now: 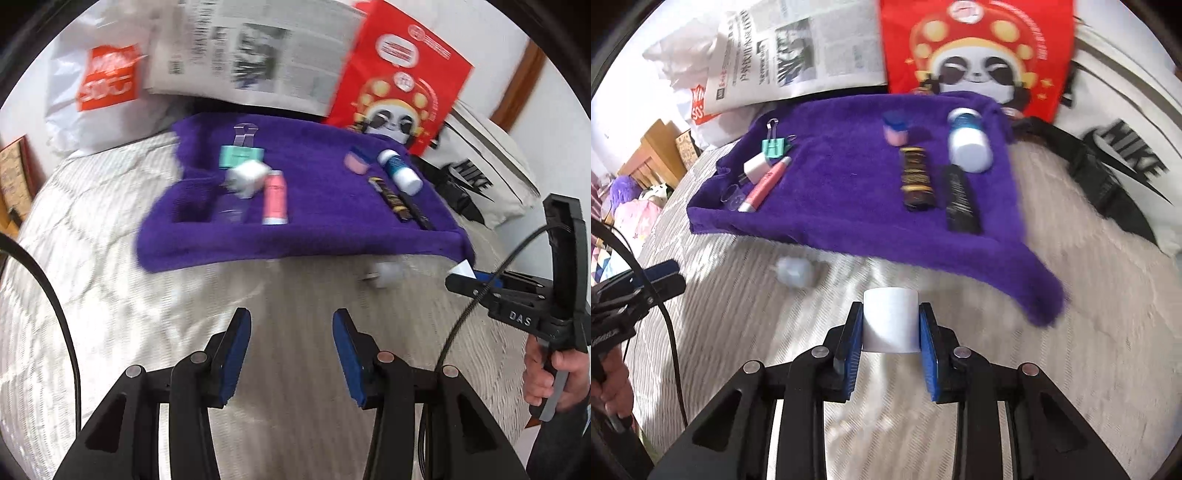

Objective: Organize rigid objects
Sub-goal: 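Grasp the white cap with the left tool while the right tool grasps the white tape roll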

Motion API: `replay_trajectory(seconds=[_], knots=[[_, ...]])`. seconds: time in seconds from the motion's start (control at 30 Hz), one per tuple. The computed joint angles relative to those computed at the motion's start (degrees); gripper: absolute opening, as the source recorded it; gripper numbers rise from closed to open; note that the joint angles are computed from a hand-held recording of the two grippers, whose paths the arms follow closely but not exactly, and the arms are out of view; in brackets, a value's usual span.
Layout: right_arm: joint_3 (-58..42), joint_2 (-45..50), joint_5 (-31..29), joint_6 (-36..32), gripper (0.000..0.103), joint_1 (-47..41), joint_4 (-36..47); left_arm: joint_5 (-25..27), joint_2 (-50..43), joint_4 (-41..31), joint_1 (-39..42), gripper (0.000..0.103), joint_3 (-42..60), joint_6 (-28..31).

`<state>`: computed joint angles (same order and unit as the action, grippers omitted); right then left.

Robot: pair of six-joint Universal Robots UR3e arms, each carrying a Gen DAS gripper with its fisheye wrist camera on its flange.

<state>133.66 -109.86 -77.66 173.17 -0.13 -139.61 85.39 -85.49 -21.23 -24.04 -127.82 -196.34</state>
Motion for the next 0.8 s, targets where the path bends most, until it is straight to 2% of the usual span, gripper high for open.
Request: replay_trajectory(seconds=[0.2, 0.37, 0.5, 0.8], knots=[[6.4, -19.3, 6.0, -11.2, 0.029, -16.1, 16.0, 2.5, -12.0, 2.9, -7.1, 0.044, 10.2, -2.8], [7.1, -29.9, 9.9, -19.0, 0.029, -25.2, 28.5, 4.0, -19.4, 1.9, -10.2, 0.046, 18.0, -4.5], [7.5, -31.9, 11.7, -21.4, 0.029, -28.1, 31.9, 4.6, -22.6, 0.8, -11.3, 0.047, 21.3, -4.9], [8.4, -28.3, 12.0, -20.5, 0.029, -25.9, 27.9, 10.8, -28.6, -2.1, -14.9, 0.049, 28.5, -4.5]])
